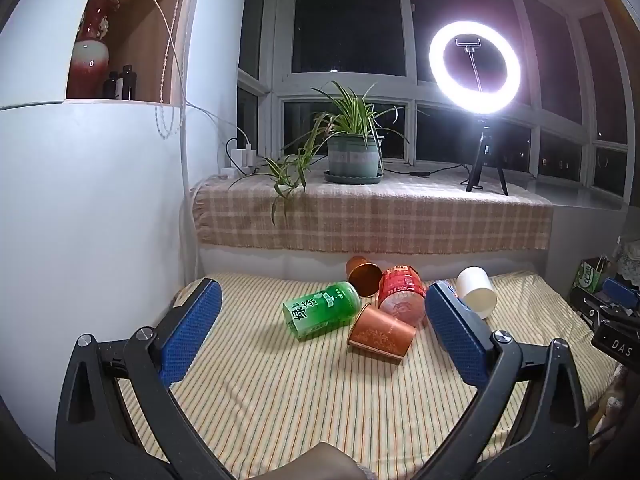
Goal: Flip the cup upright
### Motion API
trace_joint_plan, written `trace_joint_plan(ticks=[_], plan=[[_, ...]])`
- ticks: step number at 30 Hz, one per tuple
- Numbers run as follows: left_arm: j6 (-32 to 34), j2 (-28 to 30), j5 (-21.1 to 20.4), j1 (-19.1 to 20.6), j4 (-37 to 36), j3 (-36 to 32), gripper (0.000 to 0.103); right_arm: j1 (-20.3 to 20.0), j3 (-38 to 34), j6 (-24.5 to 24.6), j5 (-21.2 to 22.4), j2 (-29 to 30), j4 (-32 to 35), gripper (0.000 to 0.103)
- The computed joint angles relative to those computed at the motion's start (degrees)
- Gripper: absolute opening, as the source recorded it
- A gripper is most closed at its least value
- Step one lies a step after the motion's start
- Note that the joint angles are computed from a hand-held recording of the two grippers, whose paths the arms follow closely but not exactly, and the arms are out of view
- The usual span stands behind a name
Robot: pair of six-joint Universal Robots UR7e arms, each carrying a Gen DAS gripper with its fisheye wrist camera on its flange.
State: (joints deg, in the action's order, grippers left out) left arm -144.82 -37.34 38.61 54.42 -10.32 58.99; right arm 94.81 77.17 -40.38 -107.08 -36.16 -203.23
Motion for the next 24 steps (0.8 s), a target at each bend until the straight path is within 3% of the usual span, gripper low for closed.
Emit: trace_joint_plan(ticks=[24], plan=[[-0.50,-0.05,-0.23,-0.12,1.63,-1.17,0.103,0.17,-0.50,-0.20,-0.26,0.42,0.11,0.082]])
